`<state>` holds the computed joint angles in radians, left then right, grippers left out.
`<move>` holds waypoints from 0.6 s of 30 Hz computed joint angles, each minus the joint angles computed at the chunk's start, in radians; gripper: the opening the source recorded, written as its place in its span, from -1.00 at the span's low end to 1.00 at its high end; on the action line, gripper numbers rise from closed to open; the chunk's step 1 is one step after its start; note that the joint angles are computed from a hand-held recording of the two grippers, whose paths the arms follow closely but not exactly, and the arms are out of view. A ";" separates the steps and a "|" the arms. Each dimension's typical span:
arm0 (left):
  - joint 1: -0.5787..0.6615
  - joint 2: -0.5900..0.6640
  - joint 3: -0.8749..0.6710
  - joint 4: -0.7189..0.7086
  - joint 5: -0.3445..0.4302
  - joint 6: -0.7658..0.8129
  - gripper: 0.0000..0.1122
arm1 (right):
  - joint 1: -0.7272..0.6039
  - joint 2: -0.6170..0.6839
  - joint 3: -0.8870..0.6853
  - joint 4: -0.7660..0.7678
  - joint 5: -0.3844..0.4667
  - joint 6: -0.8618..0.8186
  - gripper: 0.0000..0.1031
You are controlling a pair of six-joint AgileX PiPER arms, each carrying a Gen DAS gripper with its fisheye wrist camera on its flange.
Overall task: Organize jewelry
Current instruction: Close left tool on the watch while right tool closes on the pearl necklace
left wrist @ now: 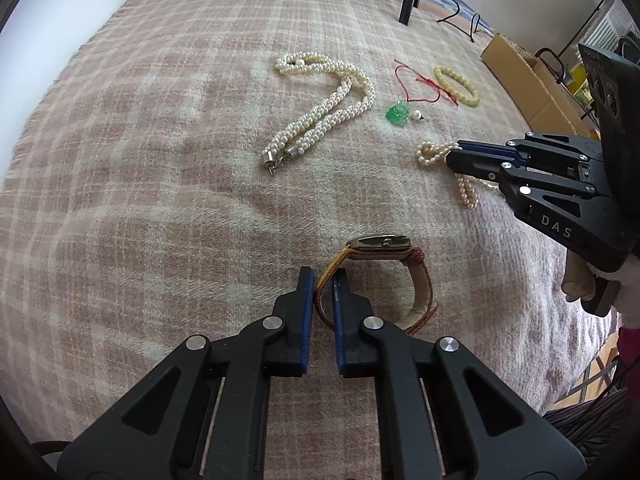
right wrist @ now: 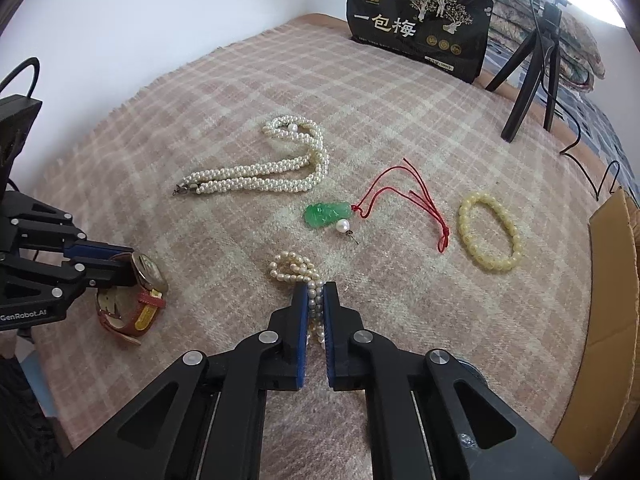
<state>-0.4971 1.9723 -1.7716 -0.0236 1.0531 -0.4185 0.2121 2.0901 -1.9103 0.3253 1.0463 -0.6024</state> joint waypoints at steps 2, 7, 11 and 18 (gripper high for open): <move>-0.009 -0.019 0.015 0.022 -0.015 -0.010 -0.88 | -0.001 -0.014 0.001 0.002 -0.002 0.007 -0.89; -0.032 -0.060 0.025 0.048 -0.040 -0.027 -0.88 | 0.004 -0.069 0.021 -0.008 -0.015 0.025 -0.89; -0.054 -0.074 0.002 0.062 -0.048 -0.035 -0.88 | -0.016 -0.117 0.016 0.001 -0.006 0.026 -0.89; -0.099 -0.068 -0.071 0.086 -0.037 -0.047 -0.88 | -0.073 -0.181 -0.022 0.018 0.016 0.038 -0.89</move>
<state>-0.5959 1.9040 -1.8422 0.0623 1.0159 -0.4652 0.1394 1.9086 -1.9320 0.3432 1.0620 -0.5643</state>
